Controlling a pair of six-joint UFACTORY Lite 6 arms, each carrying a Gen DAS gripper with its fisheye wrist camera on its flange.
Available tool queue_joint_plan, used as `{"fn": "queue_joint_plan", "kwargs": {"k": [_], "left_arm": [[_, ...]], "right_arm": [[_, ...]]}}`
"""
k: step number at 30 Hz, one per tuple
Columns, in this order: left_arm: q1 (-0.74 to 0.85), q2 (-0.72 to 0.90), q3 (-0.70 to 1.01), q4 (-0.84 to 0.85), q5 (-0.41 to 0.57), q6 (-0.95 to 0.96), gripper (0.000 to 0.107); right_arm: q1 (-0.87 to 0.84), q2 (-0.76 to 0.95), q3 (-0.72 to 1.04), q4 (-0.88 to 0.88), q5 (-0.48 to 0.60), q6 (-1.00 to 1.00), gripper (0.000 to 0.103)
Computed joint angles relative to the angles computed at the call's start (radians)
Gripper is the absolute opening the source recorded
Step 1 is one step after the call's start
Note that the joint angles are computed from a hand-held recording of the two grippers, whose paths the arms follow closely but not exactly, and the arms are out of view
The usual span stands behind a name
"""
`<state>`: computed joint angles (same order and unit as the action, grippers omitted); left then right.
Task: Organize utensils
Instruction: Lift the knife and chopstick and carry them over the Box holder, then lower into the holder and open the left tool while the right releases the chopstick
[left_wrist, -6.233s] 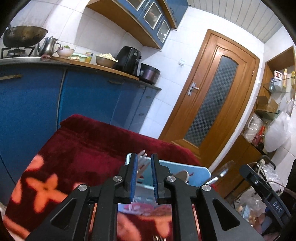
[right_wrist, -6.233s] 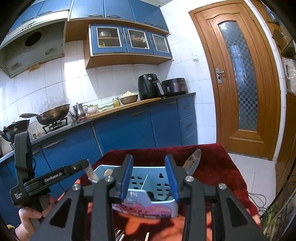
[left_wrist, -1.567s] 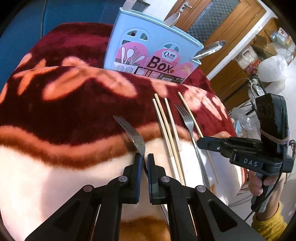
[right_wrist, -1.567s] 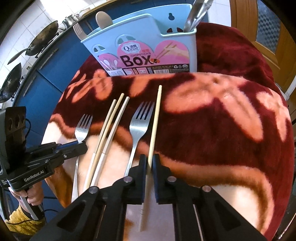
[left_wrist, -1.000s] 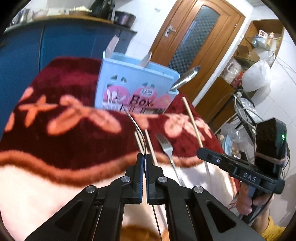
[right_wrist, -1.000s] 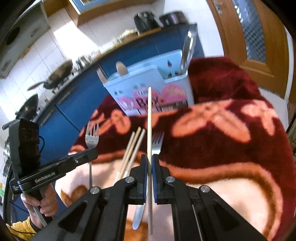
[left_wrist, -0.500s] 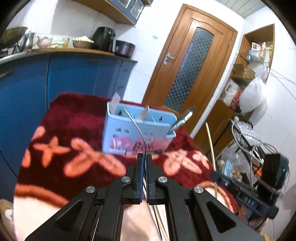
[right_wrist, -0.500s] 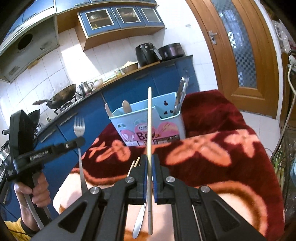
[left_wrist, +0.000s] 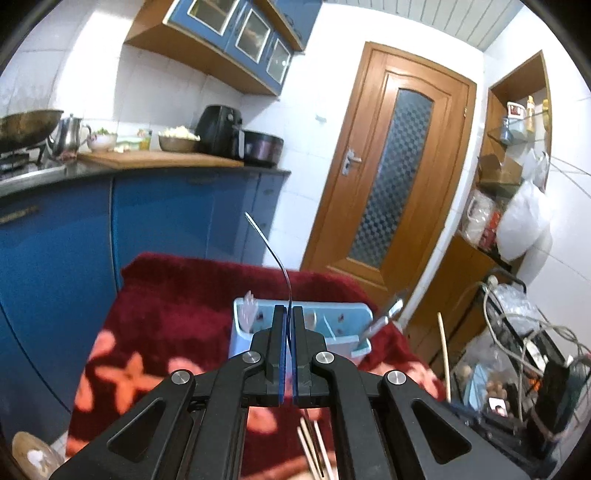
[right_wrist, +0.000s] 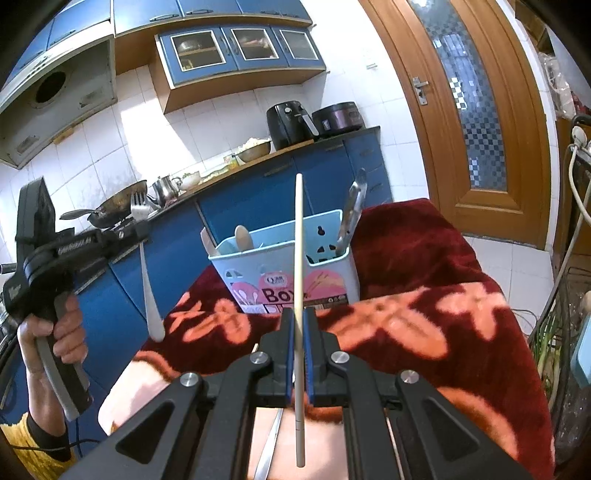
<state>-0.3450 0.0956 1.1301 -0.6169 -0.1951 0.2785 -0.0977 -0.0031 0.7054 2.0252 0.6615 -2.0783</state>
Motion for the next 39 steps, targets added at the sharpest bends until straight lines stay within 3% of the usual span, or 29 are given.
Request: {"fn": "queue_joint_plan", "kwargs": {"k": [5,13,19,24,33,39], "left_arm": [[0.002,0.062,0.112,-0.092,-0.040,0.102,0.001],[-0.021,0.259,0.349,-0.307,-0.190,0.375,0.001],[-0.027,0.425,0.488,-0.336,-0.284,0.404,0.002],[-0.021,0.528,0.571,-0.357,-0.295,0.438,0.002],[-0.011,0.592,0.566,-0.257,-0.332,0.335,0.002],[0.007,0.607,0.552,-0.176,-0.302,0.229,0.002]], "right_arm": [[0.004,0.043,0.016,0.016,0.005,-0.018,0.006],[0.002,0.097,0.046,0.037,0.005,-0.049,0.006],[-0.011,0.133,0.067,0.043,0.017,-0.060,0.006],[-0.017,0.168,0.100,0.053,0.022,-0.065,0.006],[0.016,0.226,0.247,0.067,0.017,-0.027,0.006],[0.071,0.349,0.424,0.188,0.068,-0.099,0.006]]}}
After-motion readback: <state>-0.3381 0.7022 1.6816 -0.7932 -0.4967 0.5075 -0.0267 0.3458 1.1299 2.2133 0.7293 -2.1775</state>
